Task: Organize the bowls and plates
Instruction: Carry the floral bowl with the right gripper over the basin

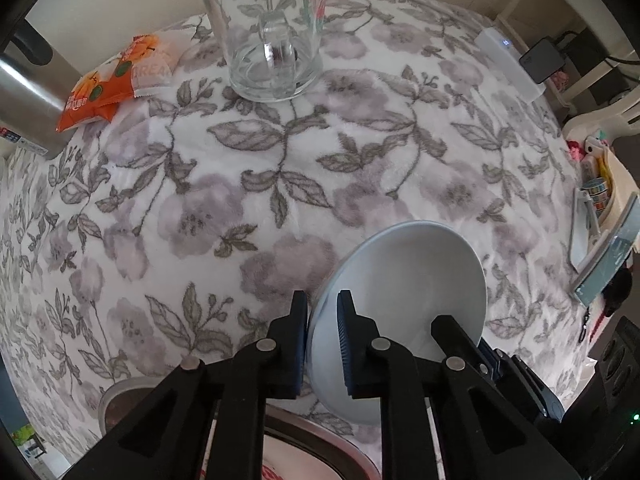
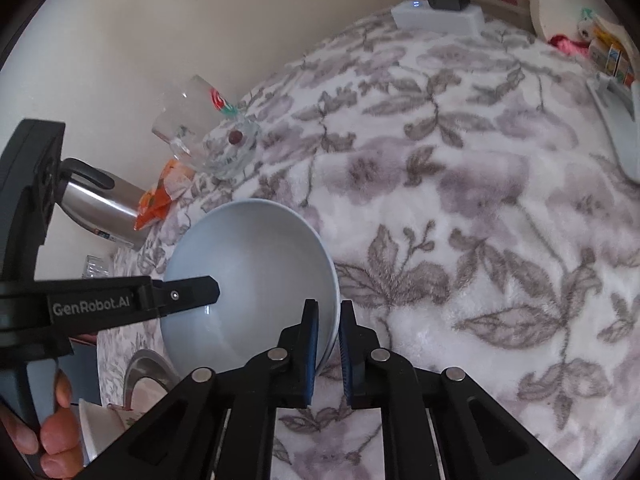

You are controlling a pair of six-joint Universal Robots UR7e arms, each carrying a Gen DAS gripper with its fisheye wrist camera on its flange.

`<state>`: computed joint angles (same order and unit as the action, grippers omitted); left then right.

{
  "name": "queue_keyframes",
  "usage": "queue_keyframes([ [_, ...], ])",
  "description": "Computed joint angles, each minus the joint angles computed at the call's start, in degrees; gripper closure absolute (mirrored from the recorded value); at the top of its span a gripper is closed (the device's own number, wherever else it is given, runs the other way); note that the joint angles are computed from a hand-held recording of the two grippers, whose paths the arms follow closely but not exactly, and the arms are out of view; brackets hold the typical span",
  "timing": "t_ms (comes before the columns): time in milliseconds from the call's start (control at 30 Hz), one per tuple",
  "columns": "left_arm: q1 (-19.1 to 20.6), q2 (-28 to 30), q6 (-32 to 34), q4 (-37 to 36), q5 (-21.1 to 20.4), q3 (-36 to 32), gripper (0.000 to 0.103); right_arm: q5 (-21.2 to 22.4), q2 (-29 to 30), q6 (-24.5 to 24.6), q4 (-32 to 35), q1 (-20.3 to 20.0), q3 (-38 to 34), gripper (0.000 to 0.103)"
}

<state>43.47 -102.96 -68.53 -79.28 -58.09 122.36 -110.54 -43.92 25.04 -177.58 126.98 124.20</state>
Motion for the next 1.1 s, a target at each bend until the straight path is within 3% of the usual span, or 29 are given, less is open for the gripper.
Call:
queue_keyframes([
  [300, -8.7, -5.3, -6.2, 4.6, 1.3, -0.6, 0.088, -3.0, -4.2, -0.3, 2.4, 4.9, -0.9, 0.092],
  [567, -19.5, -14.7, -18.8, 14.1, 1.3, -1.1, 0.088, -4.0, -6.0, 1.4, 6.4, 10.8, -2.1, 0.092],
  [767, -29.7, -21.1, -31.0, 25.5, 0.3, -2.2, 0.088, -3.4, -6.1, 2.2, 8.4, 14.7, -3.1, 0.092],
  [900, -39.0, -25.5, -41.8, 34.1, -1.1, -3.3, 0.088, -3.3, -5.6, 2.4, 9.8, 17.4, -4.0, 0.092],
  [1100, -53.2, -29.6, -57.6, 47.0, -6.9, -4.3, 0.088, -2.2, -4.7, 2.8, 11.4, 20.0, -4.6, 0.092],
])
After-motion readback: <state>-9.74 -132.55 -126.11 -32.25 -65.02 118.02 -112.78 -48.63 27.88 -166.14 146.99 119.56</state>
